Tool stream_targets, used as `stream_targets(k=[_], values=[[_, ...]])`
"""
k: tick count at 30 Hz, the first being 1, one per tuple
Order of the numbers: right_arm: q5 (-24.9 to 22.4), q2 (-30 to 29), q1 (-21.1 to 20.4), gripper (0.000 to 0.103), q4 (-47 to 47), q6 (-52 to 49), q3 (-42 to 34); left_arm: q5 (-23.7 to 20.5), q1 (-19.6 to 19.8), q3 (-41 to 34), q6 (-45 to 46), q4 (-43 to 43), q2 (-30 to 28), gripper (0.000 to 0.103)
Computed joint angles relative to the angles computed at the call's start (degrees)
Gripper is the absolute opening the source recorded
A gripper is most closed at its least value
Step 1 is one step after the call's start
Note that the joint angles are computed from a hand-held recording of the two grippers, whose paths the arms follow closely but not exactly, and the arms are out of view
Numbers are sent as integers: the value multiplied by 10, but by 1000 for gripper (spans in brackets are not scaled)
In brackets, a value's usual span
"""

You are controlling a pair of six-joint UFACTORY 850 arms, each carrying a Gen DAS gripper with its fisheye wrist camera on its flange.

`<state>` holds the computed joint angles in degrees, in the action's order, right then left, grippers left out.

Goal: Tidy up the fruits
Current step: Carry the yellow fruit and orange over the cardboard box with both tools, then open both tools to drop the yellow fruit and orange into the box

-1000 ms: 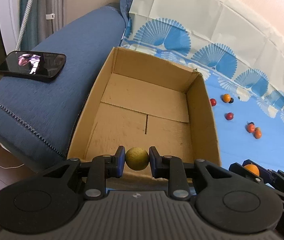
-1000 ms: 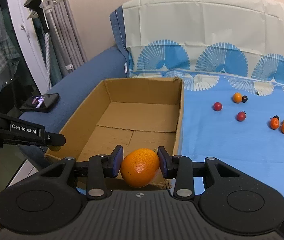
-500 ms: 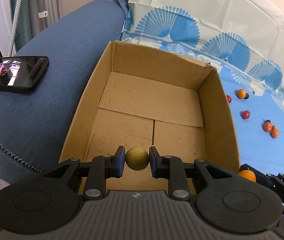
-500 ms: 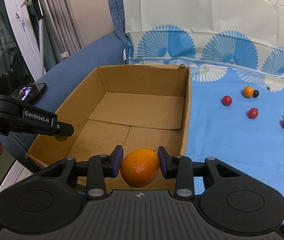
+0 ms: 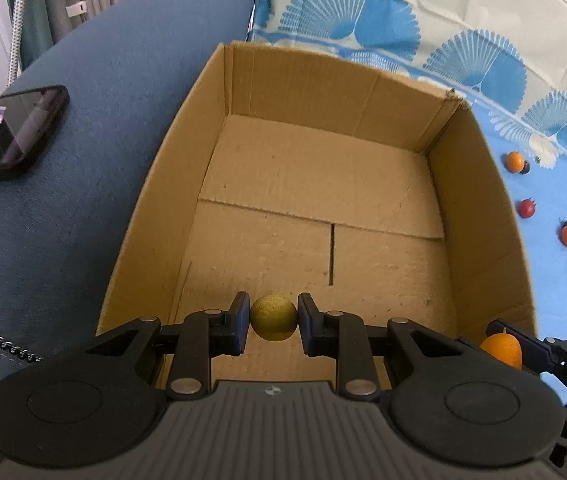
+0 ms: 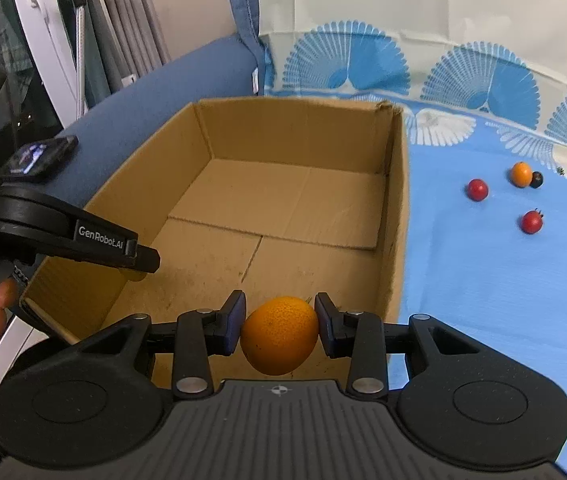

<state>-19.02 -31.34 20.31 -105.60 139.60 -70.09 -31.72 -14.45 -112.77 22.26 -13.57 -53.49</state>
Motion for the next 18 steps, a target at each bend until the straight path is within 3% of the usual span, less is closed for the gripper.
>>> stream_targets(k=[7,18], values=[[18,-20,-2,40,55,-64,-21,-20,-1,-34,-25,36,-32,28],[1,-35,-1,40,65,-117,-37,-34,-5,-58,-52,72,-54,28]])
